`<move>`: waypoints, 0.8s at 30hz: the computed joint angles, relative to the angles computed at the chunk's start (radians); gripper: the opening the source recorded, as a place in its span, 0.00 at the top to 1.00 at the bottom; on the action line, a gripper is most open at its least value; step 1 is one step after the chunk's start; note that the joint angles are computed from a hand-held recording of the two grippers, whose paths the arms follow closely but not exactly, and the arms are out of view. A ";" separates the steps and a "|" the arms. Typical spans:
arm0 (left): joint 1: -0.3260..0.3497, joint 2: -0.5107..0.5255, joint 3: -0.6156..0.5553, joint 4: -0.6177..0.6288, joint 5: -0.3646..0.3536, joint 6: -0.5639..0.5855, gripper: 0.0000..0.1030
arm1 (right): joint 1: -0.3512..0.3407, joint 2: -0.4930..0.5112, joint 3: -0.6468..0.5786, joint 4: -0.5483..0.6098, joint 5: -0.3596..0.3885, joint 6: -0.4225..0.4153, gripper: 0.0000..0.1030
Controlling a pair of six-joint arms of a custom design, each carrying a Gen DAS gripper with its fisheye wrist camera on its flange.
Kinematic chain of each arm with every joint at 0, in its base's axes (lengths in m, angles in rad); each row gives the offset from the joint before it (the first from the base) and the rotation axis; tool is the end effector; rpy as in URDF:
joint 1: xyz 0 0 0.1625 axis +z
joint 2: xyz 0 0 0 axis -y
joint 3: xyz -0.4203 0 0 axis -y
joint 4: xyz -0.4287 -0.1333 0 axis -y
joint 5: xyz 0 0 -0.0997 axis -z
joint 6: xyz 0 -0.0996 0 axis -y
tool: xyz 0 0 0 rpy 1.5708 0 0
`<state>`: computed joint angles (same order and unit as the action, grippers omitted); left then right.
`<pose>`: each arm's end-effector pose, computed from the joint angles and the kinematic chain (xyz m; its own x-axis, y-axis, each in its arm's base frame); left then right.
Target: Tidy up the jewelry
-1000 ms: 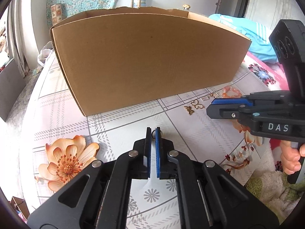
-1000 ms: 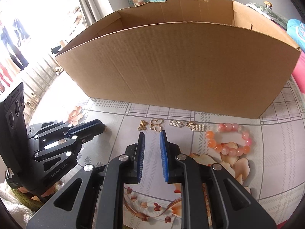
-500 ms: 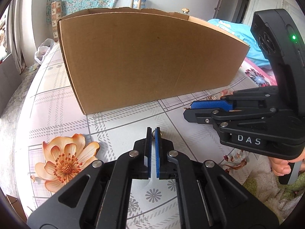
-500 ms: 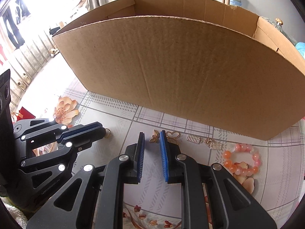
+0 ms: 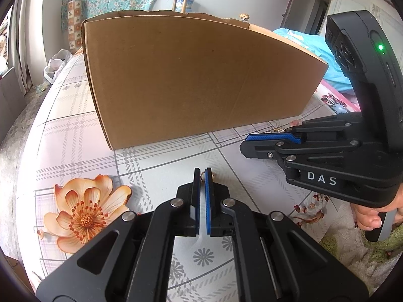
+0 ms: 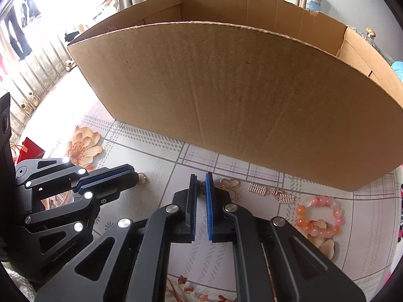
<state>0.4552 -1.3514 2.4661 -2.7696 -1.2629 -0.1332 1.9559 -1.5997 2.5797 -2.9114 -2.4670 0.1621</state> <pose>-0.2763 -0.3172 0.1016 -0.5568 0.7791 -0.2882 0.8284 0.5464 -0.1234 0.1799 -0.2960 0.2036 -0.7301 0.1604 0.6642 -0.2368 0.8524 -0.4661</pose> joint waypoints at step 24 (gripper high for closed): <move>-0.052 0.011 -0.006 0.035 0.035 0.002 0.75 | -0.033 -0.362 0.119 0.017 0.195 0.053 0.93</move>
<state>0.4027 -1.3408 2.4605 -2.7349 -1.2281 -0.1310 1.9233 -1.9618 2.6985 -2.8945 -2.2719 0.2156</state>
